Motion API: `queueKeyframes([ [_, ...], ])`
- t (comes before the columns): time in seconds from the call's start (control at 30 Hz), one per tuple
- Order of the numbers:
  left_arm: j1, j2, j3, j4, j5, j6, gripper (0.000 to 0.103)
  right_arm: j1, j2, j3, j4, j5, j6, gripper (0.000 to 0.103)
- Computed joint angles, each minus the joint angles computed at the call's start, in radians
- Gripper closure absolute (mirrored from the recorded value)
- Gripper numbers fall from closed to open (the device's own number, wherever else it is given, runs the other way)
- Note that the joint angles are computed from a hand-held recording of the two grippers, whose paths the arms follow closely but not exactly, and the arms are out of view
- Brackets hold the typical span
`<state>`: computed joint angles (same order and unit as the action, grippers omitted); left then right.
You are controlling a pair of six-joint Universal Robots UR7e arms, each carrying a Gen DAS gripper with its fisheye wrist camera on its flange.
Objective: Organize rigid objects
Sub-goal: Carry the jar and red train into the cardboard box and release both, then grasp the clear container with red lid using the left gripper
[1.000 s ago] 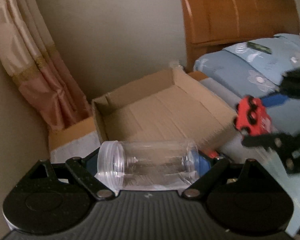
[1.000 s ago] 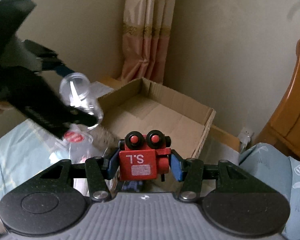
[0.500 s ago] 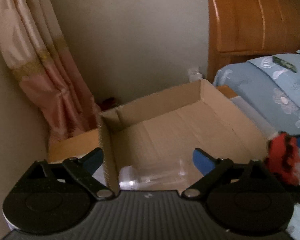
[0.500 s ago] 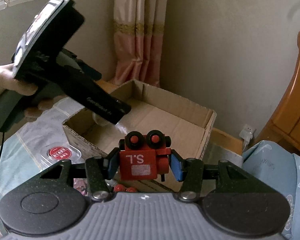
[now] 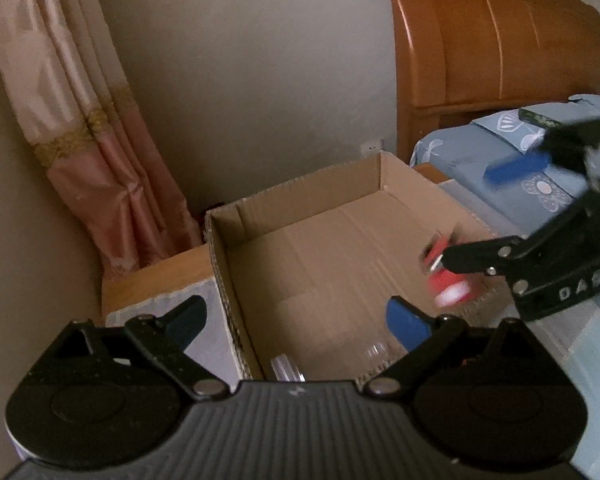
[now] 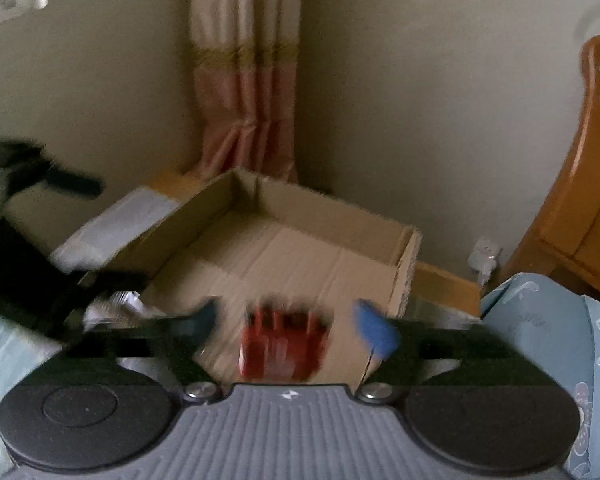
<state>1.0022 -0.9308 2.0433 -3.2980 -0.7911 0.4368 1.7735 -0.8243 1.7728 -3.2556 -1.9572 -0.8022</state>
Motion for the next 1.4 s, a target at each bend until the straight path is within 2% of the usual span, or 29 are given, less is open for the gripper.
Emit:
queueKeyframes([
  [0.13,-0.011,-0.026,0.038,-0.001,0.005,-0.015,0.006,0.007,-0.006,0.020,-0.036,0.017,0.009,0.000],
  [0.23,-0.022,-0.038,0.064,-0.017,0.011,-0.025,0.006,0.019,-0.011,0.049,-0.076,-0.009,-0.007,0.000],
  [0.47,-0.051,-0.053,0.144,-0.074,0.023,-0.048,0.006,0.019,-0.057,0.146,-0.105,-0.009,0.007,0.000],
  [0.63,-0.058,-0.055,0.199,-0.118,0.033,-0.120,0.006,0.004,-0.086,0.247,-0.181,-0.005,0.015,0.000],
  [0.77,-0.055,-0.067,0.241,-0.122,0.006,-0.204,0.006,-0.021,-0.115,0.327,-0.224,0.005,0.048,0.000],
  [0.9,-0.056,-0.036,0.264,-0.188,0.046,-0.235,0.006,-0.042,-0.129,0.389,-0.247,0.002,0.068,0.000],
  [1.03,-0.058,0.007,0.280,-0.286,0.085,-0.254,0.006,-0.069,-0.111,0.467,-0.368,0.031,0.029,0.000],
  [1.1,-0.048,0.006,0.283,-0.273,0.074,-0.286,0.006,-0.085,-0.099,0.496,-0.421,0.049,0.011,0.000],
  [1.23,-0.021,0.010,0.270,-0.235,0.037,-0.335,0.006,-0.111,-0.093,0.518,-0.413,0.072,-0.006,0.000],
  [1.4,0.001,0.050,0.211,-0.176,0.067,-0.371,0.005,-0.114,-0.055,0.508,-0.428,0.042,-0.007,0.000],
])
